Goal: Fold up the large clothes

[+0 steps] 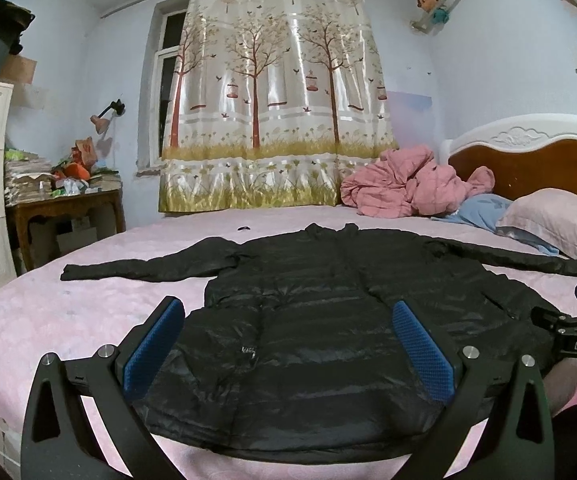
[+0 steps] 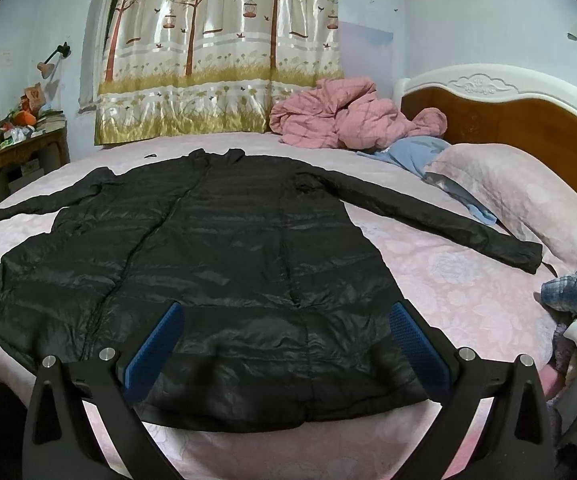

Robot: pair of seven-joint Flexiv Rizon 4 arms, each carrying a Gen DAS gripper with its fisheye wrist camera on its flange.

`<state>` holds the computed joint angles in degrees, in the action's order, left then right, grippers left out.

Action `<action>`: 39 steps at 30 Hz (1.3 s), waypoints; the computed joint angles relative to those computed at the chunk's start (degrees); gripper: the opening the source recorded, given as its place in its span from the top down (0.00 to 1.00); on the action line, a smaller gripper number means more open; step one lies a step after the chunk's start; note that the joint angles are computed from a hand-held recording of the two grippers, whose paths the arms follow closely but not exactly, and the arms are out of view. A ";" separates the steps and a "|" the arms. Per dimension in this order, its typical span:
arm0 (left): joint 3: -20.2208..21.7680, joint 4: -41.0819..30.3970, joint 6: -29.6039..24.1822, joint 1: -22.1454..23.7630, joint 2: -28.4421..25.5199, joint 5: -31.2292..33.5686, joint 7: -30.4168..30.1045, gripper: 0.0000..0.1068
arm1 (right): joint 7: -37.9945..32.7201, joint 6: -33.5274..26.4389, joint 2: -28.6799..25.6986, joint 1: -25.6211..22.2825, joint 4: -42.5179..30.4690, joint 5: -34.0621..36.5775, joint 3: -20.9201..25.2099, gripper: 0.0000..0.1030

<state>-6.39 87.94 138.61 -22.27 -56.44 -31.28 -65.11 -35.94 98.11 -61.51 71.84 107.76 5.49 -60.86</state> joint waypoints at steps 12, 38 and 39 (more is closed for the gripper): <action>0.99 -0.48 -0.44 -0.54 -0.18 0.06 0.86 0.04 | -1.78 0.73 1.49 -1.03 -0.22 -0.27 1.36 0.00; -0.31 -1.33 3.39 -0.64 -1.54 -0.22 4.04 0.04 | -1.22 2.76 -0.86 -0.95 0.03 3.69 1.06 0.00; -0.32 -1.33 3.50 -0.65 -1.56 -0.29 4.15 0.04 | -1.16 2.64 -0.93 -0.83 0.05 3.75 0.95 0.00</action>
<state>-6.71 86.61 142.11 -22.92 -58.01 -31.57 -60.96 -37.09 100.75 -62.44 71.02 107.81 9.24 -59.92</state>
